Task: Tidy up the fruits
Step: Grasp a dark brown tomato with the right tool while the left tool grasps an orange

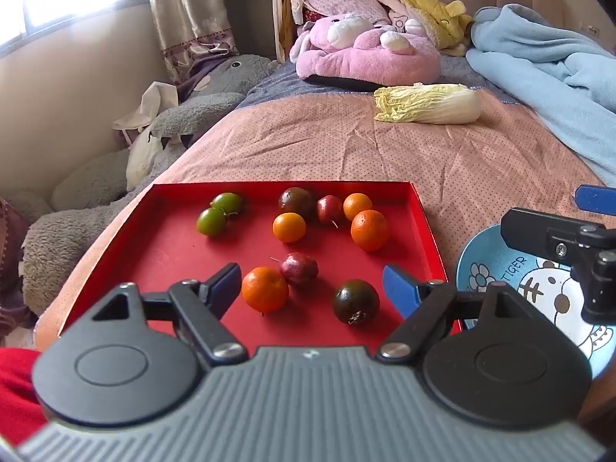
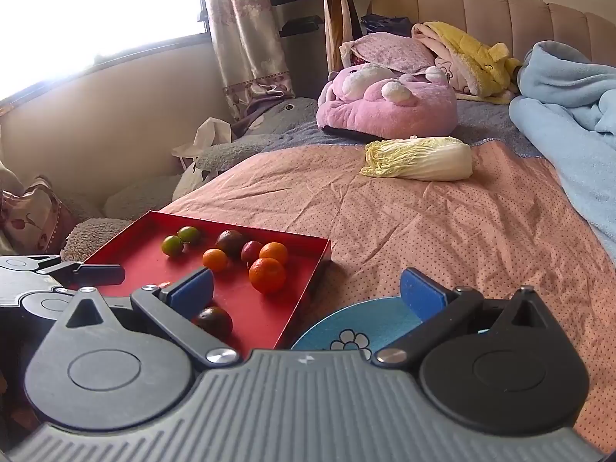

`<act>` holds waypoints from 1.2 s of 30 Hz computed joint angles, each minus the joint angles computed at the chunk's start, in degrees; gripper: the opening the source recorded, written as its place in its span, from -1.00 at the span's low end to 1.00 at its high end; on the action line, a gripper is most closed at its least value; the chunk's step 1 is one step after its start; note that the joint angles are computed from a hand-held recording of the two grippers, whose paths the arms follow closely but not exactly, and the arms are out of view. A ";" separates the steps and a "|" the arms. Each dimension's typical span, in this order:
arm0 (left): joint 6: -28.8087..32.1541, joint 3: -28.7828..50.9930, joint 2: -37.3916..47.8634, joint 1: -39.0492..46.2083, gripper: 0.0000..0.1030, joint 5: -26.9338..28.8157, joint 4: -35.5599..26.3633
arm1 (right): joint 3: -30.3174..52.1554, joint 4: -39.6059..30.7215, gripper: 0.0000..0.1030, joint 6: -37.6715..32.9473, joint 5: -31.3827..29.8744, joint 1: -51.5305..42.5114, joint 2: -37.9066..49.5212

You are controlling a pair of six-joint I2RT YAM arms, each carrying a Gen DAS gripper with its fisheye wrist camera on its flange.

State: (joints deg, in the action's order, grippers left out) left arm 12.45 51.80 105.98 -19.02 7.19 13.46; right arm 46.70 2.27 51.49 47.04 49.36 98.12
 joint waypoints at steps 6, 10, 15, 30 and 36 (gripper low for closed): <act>0.57 2.78 1.96 0.33 0.60 -1.17 -0.56 | -1.41 -0.01 1.00 1.34 0.26 0.06 -1.20; 3.12 3.77 2.97 -0.09 0.60 -2.20 1.89 | -1.65 0.35 1.00 0.74 0.31 0.22 -1.62; 3.60 6.31 3.98 1.14 0.60 -0.63 0.51 | -1.45 1.17 1.00 0.43 -0.11 0.28 -0.96; 1.38 5.90 3.31 2.63 0.60 0.37 -2.51 | 2.80 3.46 1.00 -4.03 -3.43 0.77 4.13; 1.55 5.39 3.19 2.95 0.60 0.24 -1.91 | 4.33 3.60 1.00 -5.93 -4.20 1.17 5.25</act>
State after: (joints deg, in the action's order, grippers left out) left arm 13.99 57.20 109.17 -16.07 7.43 11.55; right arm 51.04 5.86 45.56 42.84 50.53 103.37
